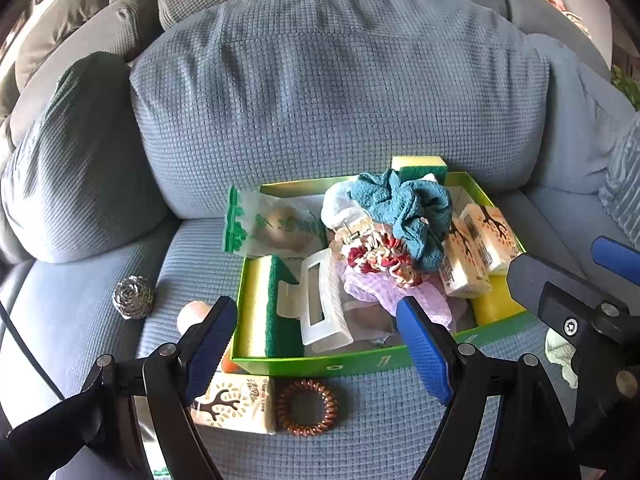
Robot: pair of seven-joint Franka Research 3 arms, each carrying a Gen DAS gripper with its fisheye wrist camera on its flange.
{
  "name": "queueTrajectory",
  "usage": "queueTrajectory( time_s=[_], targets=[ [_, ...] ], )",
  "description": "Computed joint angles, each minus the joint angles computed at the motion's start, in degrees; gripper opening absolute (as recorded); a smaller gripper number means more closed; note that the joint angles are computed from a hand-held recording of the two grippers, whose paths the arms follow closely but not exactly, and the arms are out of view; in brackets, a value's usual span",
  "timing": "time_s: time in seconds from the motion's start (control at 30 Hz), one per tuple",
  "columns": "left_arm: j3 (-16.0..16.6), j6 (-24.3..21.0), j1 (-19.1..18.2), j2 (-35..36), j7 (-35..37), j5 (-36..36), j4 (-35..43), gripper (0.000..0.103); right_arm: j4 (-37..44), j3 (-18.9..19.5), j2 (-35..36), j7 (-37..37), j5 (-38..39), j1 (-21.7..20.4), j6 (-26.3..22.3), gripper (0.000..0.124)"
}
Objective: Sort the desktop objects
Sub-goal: 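Withdraw the open right tool from the green box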
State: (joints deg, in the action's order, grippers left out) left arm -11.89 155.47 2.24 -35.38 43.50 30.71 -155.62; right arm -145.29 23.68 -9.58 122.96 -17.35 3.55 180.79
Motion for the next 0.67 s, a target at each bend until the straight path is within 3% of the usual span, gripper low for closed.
queueTrajectory(
  time_s=[0.43, 0.67],
  targets=[
    [0.5, -0.3, -0.4, -0.5, -0.7, -1.1, -0.3, 0.082, 0.1, -0.7, 0.7, 0.9, -1.4, 0.7, -0.2, 0.103],
    [-1.1, -0.8, 1.1, -1.1, -3.2, 1.4, -0.3, 0.082, 0.2, -1.4, 0.8, 0.8, -1.0, 1.6, -0.3, 0.103]
  ],
)
